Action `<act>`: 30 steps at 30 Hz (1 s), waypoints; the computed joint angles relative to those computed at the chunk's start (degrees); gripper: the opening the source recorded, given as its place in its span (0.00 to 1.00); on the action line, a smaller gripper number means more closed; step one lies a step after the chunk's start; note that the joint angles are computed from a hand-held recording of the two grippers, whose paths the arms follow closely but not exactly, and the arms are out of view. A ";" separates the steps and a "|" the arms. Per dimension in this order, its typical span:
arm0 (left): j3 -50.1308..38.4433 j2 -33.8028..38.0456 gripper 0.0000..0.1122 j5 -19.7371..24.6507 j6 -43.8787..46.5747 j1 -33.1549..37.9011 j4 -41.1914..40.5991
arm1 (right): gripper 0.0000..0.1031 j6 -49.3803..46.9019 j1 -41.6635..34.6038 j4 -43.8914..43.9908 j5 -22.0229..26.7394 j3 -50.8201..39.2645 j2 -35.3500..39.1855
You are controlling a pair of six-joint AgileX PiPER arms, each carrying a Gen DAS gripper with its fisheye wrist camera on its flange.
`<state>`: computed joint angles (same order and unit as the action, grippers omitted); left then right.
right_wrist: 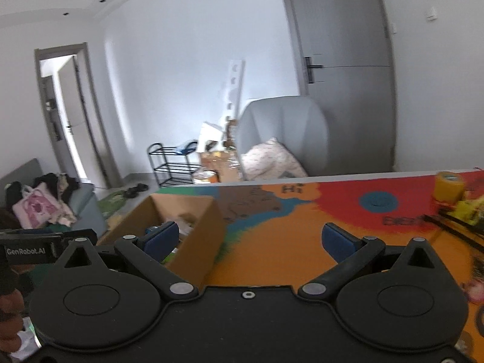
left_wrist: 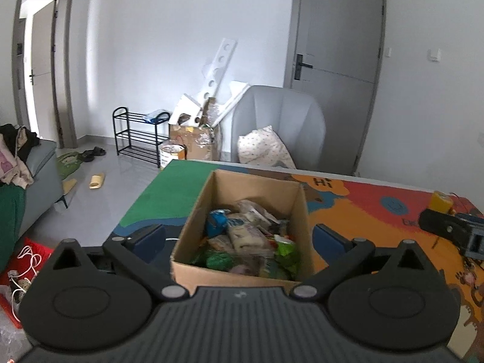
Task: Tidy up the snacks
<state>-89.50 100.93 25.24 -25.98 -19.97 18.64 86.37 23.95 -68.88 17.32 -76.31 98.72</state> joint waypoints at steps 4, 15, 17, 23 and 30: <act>1.23 -1.14 0.91 -0.05 7.69 -0.10 -6.94 | 1.00 2.36 1.52 -1.70 3.77 3.21 -2.44; 7.05 -6.38 0.91 1.18 12.62 -1.43 -8.07 | 1.00 8.63 4.57 -3.64 8.70 11.23 -9.50; 7.96 -7.56 0.91 1.55 12.93 -1.28 -8.27 | 1.00 8.30 5.12 -3.18 8.98 12.18 -10.72; 11.57 -12.21 0.91 1.81 15.53 -0.05 -11.63 | 1.00 5.76 5.51 1.00 7.27 14.85 -14.40; 13.26 -16.09 0.91 2.52 20.09 2.17 -16.54 | 1.00 4.08 8.49 0.64 10.69 15.98 -18.04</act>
